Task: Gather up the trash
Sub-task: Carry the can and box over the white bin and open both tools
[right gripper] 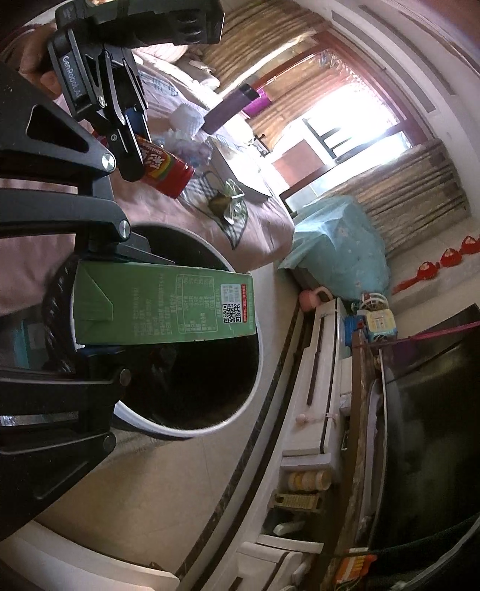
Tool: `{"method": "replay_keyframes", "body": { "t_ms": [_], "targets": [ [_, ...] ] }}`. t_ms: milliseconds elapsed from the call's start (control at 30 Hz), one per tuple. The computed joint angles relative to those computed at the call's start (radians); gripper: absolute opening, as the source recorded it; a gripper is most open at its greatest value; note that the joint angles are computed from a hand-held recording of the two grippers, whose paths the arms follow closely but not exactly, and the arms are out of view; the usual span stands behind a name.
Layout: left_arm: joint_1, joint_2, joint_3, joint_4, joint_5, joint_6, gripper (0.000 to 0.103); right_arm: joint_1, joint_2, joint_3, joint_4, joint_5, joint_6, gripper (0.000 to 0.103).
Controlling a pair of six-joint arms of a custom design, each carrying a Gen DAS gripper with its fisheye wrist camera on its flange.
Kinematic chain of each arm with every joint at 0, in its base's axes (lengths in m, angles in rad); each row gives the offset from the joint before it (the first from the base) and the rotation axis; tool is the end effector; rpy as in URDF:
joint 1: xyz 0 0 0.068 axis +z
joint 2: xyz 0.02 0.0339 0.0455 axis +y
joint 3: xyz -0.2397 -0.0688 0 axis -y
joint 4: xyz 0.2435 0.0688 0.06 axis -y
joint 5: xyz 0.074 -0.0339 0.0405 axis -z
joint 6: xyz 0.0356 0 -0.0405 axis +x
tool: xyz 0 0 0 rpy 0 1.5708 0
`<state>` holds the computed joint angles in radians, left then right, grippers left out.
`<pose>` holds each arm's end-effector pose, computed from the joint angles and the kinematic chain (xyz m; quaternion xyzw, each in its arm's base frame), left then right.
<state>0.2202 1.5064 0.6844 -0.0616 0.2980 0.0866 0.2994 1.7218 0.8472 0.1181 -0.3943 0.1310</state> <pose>0.2783 0.0516 0.1317 -0.0123 0.9324 -0.0872 0.3506 0.3170 0.1122 0.1288 -0.1530 0.8908 0.2586 0.3410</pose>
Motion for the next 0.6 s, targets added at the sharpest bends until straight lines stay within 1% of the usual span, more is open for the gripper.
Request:
{"method": "replay_keyframes", "body": {
  "t_ms": [133, 267, 600],
  "targets": [
    [-0.04, 0.068, 0.061, -0.003, -0.023, -0.01, 0.032, -0.016, 0.026, 0.026, -0.017, -0.006, -0.013, 0.032],
    [-0.058, 0.117, 0.102, -0.003, -0.025, -0.02, 0.032, -0.03, 0.074, 0.074, -0.037, -0.012, -0.025, 0.032],
    [-0.089, 0.21, 0.178, -0.002, -0.053, -0.034, 0.032, -0.058, 0.142, 0.155, -0.091, -0.031, -0.055, 0.032]
  ]
}}
